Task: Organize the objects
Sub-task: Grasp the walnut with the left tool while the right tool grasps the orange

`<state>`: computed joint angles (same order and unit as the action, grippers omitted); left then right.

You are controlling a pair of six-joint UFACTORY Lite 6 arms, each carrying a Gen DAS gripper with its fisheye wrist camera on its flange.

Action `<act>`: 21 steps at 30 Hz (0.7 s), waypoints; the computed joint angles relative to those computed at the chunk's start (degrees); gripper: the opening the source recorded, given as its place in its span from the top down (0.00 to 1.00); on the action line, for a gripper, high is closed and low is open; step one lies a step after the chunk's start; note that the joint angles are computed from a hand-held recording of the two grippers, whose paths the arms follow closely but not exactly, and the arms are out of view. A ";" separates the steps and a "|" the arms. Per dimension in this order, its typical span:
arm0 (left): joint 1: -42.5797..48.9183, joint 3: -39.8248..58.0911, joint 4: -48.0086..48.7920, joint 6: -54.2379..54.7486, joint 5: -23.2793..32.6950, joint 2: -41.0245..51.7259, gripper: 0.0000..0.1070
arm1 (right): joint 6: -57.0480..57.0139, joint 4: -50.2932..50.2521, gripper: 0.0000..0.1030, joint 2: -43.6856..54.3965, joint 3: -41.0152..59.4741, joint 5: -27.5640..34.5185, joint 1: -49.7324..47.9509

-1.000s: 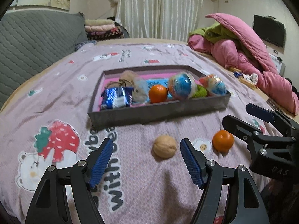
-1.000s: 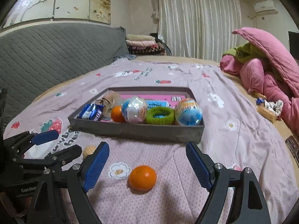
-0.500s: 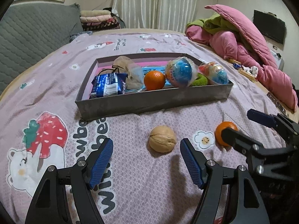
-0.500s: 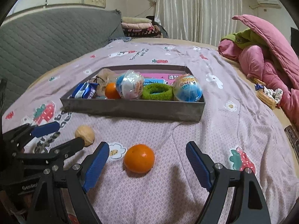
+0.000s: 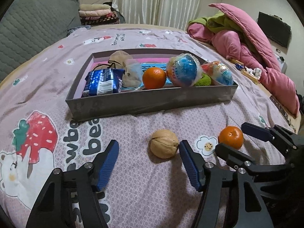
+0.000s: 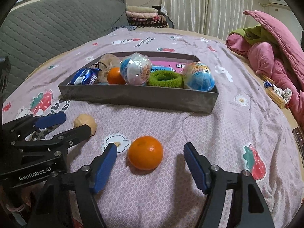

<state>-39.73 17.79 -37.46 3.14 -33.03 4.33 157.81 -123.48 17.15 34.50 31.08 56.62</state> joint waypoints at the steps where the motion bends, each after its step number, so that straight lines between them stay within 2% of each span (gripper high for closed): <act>1: -0.14 0.17 0.01 0.06 -0.02 0.28 0.39 | 0.01 -0.16 0.36 0.17 0.12 -0.28 0.00; 4: -0.31 1.10 -0.10 0.32 0.16 1.48 0.42 | -0.06 -0.38 0.43 0.78 0.62 -1.18 -0.14; 9: -0.55 2.31 -0.10 0.64 0.28 3.12 0.47 | -0.18 -0.74 0.48 1.85 1.43 -2.51 -0.59; 14: -0.77 3.05 1.04 0.21 0.18 4.13 0.56 | 2.52 -3.44 0.58 2.21 1.29 -2.60 -1.21; 18: -2.37 4.48 -1.00 2.77 0.29 5.64 0.68 | 3.19 -4.21 0.62 2.19 1.17 -2.56 -1.52; 21: -3.55 5.14 -3.57 5.30 0.07 6.19 0.68 | 3.53 -4.78 0.63 2.05 0.90 -2.46 -1.55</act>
